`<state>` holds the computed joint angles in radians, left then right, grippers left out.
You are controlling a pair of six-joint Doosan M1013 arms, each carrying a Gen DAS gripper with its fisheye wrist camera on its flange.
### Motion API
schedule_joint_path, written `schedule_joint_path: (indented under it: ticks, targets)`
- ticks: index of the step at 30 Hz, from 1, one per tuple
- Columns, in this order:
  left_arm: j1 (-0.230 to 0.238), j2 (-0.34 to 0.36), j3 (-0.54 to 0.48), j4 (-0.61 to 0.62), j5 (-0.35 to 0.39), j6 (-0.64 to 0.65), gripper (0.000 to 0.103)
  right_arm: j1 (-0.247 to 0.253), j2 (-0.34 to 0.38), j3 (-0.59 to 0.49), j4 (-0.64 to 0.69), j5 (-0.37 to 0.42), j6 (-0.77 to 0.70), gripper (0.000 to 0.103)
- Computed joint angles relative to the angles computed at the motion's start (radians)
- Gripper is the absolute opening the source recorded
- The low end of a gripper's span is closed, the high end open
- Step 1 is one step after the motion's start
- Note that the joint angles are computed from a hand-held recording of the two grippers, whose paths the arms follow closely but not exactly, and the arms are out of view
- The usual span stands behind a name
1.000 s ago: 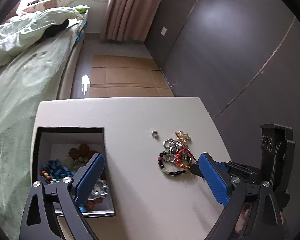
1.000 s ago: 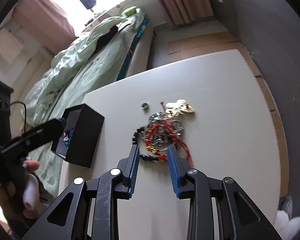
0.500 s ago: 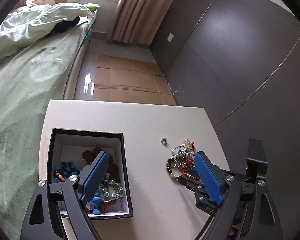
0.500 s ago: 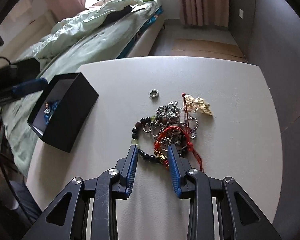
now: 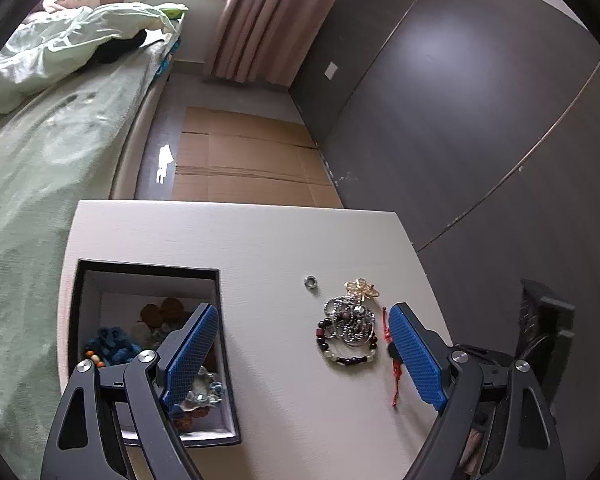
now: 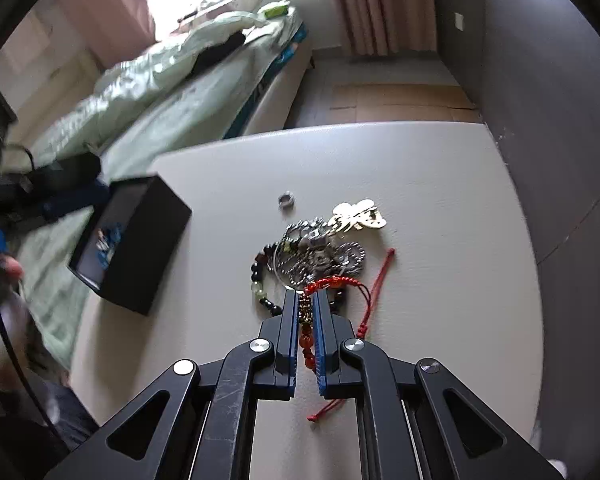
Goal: Organize jewelry
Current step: 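Grasp the red string bracelet with the right gripper and pull it from the pile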
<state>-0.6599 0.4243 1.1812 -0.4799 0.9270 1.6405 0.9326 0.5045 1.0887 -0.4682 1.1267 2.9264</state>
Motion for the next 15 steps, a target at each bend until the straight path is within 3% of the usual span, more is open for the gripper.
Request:
schedule_joint_path:
  ticks: [8,15]
  targets:
    - [-0.024,0.023,-0.014,-0.012,0.051,0.025,0.072,0.006,-0.093,0.131,-0.105,-0.118,0.223,0.008]
    - [-0.066,0.054,-0.038,0.073,0.112,0.025,0.054,0.010,-0.123,0.175,-0.174,-0.155,0.341,0.008]
